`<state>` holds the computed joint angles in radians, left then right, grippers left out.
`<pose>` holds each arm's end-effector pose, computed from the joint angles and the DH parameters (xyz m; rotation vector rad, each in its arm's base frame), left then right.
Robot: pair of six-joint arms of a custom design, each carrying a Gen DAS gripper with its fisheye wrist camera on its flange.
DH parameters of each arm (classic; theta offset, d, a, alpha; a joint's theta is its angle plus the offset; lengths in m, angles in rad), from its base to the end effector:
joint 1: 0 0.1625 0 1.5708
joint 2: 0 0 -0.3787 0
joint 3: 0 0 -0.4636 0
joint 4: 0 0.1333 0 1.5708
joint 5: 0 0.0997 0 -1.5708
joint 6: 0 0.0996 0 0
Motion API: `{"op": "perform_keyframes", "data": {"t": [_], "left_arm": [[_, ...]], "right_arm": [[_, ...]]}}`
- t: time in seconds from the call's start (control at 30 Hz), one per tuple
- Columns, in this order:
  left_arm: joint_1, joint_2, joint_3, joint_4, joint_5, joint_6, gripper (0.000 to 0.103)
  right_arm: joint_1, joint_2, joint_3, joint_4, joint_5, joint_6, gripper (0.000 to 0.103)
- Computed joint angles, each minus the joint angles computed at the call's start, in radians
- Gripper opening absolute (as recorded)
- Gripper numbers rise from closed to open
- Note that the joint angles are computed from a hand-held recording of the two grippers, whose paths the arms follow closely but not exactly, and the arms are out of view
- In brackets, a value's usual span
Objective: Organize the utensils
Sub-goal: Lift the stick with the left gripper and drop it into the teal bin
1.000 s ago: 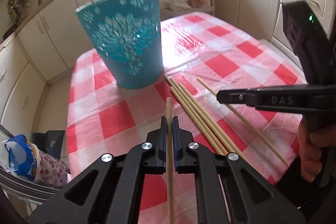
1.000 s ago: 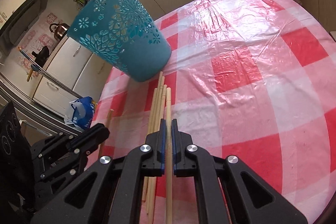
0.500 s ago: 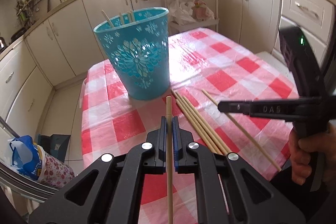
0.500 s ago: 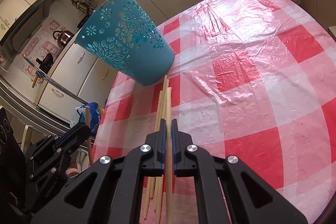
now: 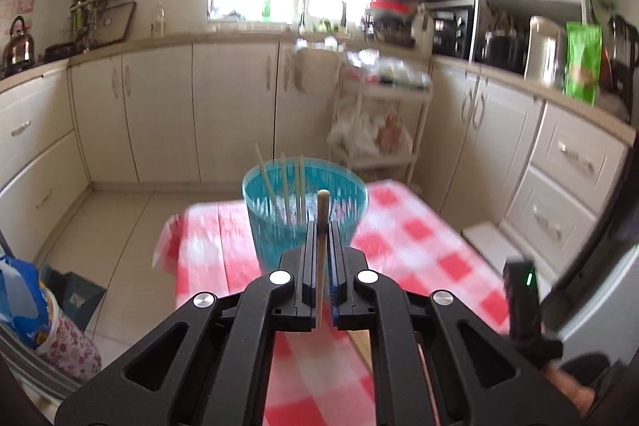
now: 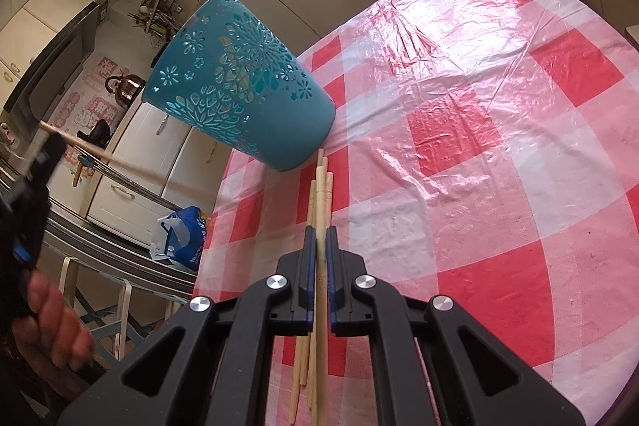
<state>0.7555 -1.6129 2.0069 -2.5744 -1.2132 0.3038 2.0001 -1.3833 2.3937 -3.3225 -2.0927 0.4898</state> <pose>-0.2831 -0.4977 0.3435 1.3475 2.4505 -0.9775 0.2629 -0.3733 0.1455 -0.3651 -2.7156 1.2720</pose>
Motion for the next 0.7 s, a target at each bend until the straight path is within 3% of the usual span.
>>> {"op": "perform_keyframes", "data": {"t": [0.17,0.7], "left_arm": [[-0.005,0.105,-0.109,-0.068,-0.023,0.027,0.005],[-0.006,0.276,-0.314,-0.139,-0.06,0.053,0.004]], "right_arm": [[-0.002,0.005,-0.006,0.0,0.0,-0.005,0.006],[-0.029,0.008,-0.014,0.0,0.025,-0.011,0.006]]}}
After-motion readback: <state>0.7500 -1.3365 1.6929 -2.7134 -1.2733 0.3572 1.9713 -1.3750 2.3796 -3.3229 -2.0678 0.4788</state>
